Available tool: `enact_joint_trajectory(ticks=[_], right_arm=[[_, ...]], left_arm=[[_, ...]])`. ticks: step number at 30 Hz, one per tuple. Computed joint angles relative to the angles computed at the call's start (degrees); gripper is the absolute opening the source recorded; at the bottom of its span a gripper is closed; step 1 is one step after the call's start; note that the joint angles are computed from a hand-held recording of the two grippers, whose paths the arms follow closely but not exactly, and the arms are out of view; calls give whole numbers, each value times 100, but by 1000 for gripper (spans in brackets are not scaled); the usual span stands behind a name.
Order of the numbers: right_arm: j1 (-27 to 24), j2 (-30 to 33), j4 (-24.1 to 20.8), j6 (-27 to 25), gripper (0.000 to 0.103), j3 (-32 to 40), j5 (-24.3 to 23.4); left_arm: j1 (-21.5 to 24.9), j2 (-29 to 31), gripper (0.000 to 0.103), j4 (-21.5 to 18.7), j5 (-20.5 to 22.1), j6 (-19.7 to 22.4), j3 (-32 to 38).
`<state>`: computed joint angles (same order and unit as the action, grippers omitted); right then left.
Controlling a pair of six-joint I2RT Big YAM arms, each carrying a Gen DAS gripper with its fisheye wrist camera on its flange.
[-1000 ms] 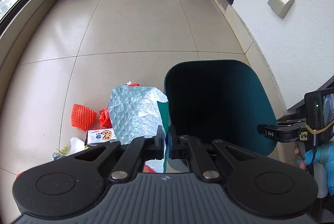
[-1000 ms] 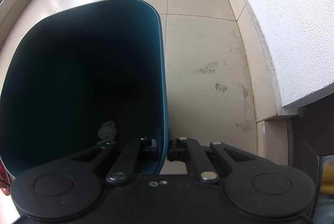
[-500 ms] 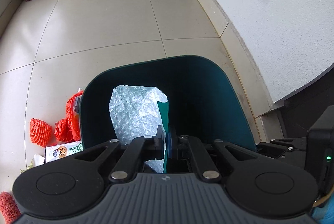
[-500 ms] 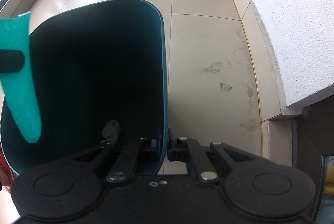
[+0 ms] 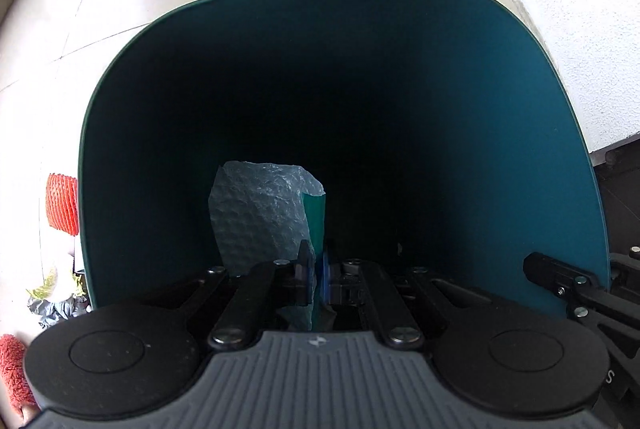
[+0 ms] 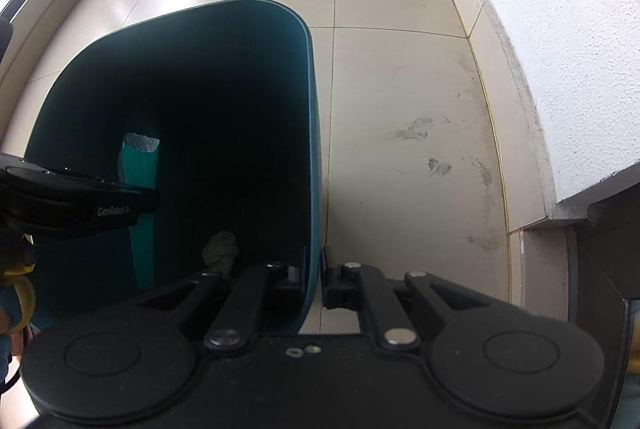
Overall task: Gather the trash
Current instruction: 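Open the left gripper to release the bubble wrap into the bin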
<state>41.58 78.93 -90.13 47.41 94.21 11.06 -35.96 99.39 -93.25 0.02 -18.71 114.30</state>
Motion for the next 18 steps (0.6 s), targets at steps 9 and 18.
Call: enact_joint_trajectory(ticks=[9, 18], right_arm=[[10, 29, -15, -28, 6, 10, 3], [79, 134, -131, 4, 6, 124, 84]], left_arm=[[44, -185, 16, 149, 245, -86, -93], [113, -1017, 62, 798, 196, -84, -738]])
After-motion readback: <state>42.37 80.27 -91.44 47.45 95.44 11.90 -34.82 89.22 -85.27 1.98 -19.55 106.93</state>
